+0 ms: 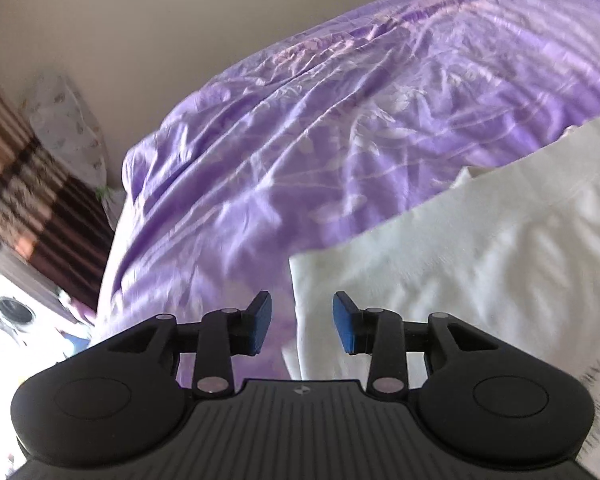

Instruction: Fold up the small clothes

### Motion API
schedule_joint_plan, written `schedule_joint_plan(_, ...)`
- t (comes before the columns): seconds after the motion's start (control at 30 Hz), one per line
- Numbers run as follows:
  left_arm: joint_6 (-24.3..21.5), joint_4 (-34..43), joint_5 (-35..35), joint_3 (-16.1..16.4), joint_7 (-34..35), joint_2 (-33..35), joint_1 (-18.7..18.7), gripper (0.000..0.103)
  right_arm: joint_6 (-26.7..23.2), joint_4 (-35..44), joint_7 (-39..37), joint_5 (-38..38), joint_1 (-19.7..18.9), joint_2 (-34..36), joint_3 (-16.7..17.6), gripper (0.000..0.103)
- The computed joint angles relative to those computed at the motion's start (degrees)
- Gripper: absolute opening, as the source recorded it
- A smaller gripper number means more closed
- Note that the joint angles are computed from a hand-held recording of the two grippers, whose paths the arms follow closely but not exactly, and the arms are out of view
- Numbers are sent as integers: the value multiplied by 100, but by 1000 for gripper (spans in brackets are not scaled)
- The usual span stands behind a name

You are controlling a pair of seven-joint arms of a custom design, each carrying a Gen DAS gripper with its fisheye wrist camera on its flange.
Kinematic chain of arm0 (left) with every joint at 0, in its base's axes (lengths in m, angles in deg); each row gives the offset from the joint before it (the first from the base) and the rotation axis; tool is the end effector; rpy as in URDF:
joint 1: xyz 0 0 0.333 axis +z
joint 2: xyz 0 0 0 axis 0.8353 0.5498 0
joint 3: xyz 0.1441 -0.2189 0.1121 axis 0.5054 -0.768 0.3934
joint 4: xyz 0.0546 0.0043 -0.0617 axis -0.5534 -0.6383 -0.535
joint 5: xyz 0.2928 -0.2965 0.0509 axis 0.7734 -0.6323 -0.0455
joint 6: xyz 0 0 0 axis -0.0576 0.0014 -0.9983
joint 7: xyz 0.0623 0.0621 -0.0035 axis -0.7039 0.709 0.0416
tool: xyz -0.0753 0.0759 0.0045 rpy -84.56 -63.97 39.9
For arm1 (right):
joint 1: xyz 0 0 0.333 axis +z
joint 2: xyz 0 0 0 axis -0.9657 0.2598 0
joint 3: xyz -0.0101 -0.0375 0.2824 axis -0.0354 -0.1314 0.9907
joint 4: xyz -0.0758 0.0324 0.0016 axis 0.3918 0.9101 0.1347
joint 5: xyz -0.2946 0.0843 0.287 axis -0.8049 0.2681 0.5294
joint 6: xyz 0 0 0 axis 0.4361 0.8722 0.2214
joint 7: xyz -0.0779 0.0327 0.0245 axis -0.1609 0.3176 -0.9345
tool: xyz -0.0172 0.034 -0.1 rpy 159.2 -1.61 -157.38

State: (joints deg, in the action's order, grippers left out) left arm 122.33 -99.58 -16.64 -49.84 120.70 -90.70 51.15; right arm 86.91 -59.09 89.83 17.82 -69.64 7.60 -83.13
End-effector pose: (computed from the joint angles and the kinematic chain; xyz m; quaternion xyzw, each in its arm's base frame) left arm 0.4773 -0.1609 0.5234 -0.6356 0.6729 -0.0516 0.3749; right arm 0.6201 0.0338 0.4808 -0.8472 0.3810 -0.3074 0.2066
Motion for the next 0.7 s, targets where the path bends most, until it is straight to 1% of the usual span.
schedule_joint_plan(0.1,-174,-404,-552,106,101,-626,-217,43,-650,-344,88,217,-54,-564,-58,47)
schedule_joint_plan(0.17,-246,-768,-795,105,116,-1126,-345,43,-1207,-625,252,209,-108,-981,-99,47)
schedule_joint_plan(0.23,-421,-1096,-1044,85,209,-1597,-518,43,-1587,-961,335,134,-154,-1389,-115,47)
schedule_joint_plan(0.33,-721,-1488,-1433,62,286,-2163,-778,43,-2048,-1555,219,115,-190,-2078,-184,47)
schedule_joint_plan(0.37,-763,-1630,-1529,46,261,-2342,-853,43,-2199,-1759,179,127,-207,-2325,-214,46)
schedule_joint_plan(0.43,-913,-1858,-1717,-11,142,-2597,-971,43,-2377,-2106,121,182,-239,-2718,-270,45)
schedule_joint_plan(0.47,-984,-1952,-1812,-15,81,-2685,-1025,43,-2479,-2275,118,210,-272,-2904,-301,40)
schedule_joint_plan(0.5,-1038,-2053,-1898,-21,23,-2765,-1084,39,-2550,-2399,132,218,-314,-3025,-319,30)
schedule_joint_plan(0.57,-1070,-2281,-1953,-93,-151,-2927,-1157,34,-2668,-2626,191,189,-419,-3210,-330,17)
schedule_joint_plan(0.6,-1125,-2356,-1971,-144,-264,-2955,-1177,31,-2673,-2743,214,149,-479,-3272,-326,13)
schedule_joint_plan(0.67,-1072,-2552,-2001,-150,-492,-2977,-1199,29,-2610,-2937,249,126,-579,-3320,-361,13)
schedule_joint_plan(0.7,-963,-2679,-2012,-160,-698,-2996,-1177,29,-2547,-3023,247,191,-594,-3328,-409,12)
